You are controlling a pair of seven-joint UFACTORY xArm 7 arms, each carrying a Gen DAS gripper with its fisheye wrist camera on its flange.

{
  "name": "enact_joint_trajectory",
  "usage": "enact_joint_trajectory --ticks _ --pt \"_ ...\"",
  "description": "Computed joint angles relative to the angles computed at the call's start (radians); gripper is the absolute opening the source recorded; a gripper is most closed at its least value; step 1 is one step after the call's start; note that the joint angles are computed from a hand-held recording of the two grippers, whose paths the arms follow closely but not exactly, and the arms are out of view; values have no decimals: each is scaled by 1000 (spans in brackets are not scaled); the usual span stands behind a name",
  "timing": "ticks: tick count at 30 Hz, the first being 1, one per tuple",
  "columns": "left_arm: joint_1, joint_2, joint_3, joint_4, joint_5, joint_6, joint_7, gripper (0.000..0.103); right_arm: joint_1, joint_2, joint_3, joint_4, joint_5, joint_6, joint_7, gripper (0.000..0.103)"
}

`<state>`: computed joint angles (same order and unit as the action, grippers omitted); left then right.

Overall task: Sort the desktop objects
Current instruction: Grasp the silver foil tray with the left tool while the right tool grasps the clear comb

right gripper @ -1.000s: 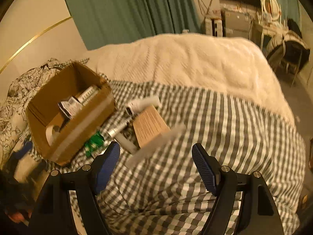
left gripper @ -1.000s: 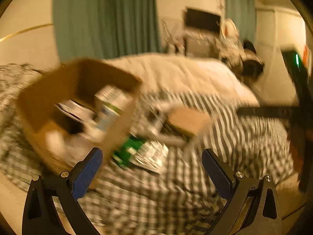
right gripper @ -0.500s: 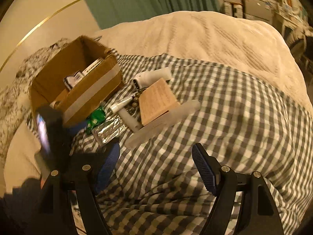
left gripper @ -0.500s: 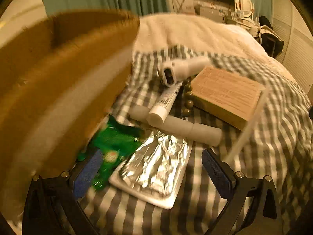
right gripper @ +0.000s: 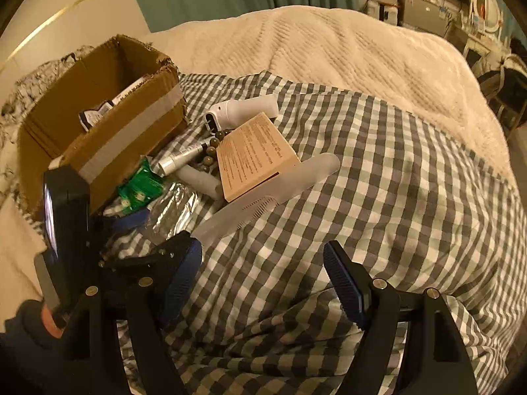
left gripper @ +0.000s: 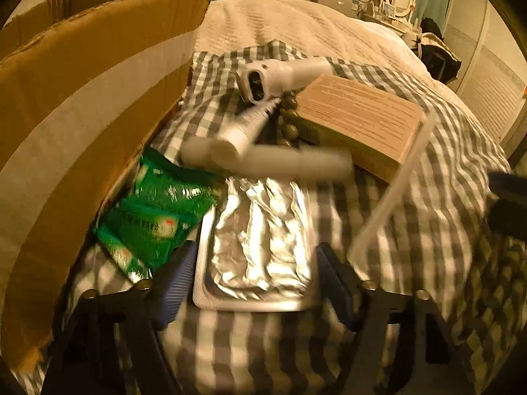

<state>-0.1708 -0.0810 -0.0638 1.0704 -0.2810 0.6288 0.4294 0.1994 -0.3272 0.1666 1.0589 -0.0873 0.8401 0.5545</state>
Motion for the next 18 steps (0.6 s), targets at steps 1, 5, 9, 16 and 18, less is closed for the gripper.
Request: enact_joint_trajectory --ticks 1,5,9,16,18 --pt "1 3 5 -4 -23 -22 19 77 0 4 3 2 -3 2 5 76" --pt "-2 -33 0 -61 -26 -85 17 71 -1 24 3 2 7 -15 50 76" --pt "-2 -92 -8 -103 35 -93 -71 71 -2 77 -21 20 67 -68 89 76" --pt "-11 -122 2 -122 81 -112 -148 71 12 196 -63 42 234 -160 72 77" --pt "-20 -114 6 -113 67 -105 -147 71 9 214 -69 46 257 -173 58 76"
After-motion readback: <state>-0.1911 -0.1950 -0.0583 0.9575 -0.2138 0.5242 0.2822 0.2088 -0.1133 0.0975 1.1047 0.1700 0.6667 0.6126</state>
